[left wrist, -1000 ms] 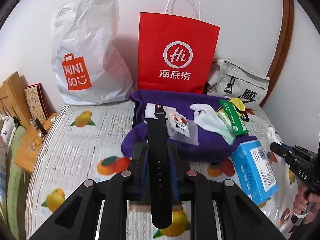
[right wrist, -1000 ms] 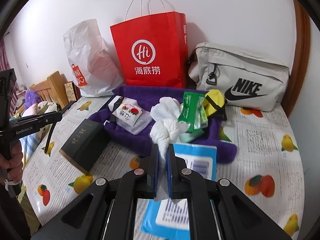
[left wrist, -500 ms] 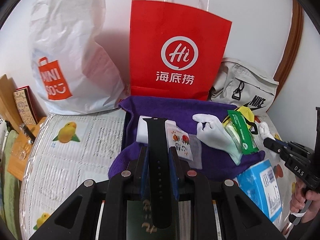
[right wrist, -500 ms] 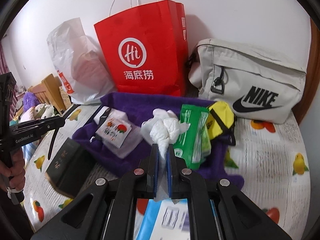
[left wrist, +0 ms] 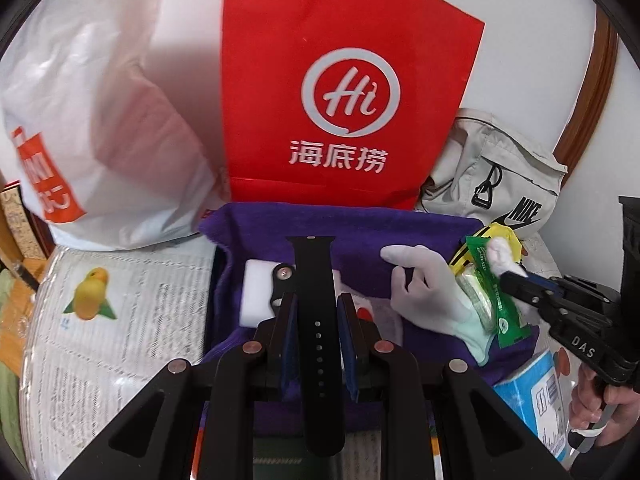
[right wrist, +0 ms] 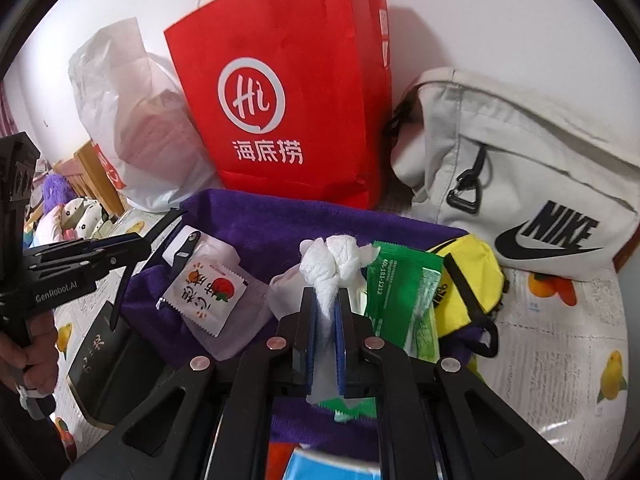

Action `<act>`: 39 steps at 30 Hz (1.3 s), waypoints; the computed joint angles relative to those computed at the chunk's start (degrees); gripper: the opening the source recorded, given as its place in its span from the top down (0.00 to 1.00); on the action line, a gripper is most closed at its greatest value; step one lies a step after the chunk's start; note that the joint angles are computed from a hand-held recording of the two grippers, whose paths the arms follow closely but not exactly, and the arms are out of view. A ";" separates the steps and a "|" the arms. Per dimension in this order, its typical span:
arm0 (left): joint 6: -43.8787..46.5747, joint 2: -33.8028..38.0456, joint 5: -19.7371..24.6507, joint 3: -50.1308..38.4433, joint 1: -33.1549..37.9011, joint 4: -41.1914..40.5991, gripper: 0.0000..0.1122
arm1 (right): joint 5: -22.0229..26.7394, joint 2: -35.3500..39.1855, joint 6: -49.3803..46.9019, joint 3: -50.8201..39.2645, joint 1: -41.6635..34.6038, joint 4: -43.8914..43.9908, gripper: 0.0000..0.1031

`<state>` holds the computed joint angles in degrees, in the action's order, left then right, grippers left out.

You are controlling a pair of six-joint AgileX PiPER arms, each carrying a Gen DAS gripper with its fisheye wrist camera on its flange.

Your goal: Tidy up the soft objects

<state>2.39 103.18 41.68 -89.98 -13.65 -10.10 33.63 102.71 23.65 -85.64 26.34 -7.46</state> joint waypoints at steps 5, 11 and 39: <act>-0.85 4.37 2.01 -4.88 -1.49 0.21 0.82 | 1.34 3.15 -3.31 -2.98 -1.02 2.57 0.88; -5.12 9.84 5.66 -10.90 -3.57 4.94 0.82 | 3.26 6.32 -5.01 -5.90 -2.22 4.83 0.88; -11.11 -4.08 5.73 0.43 -5.15 9.16 0.46 | 3.41 -5.98 10.89 3.29 5.38 -7.50 0.25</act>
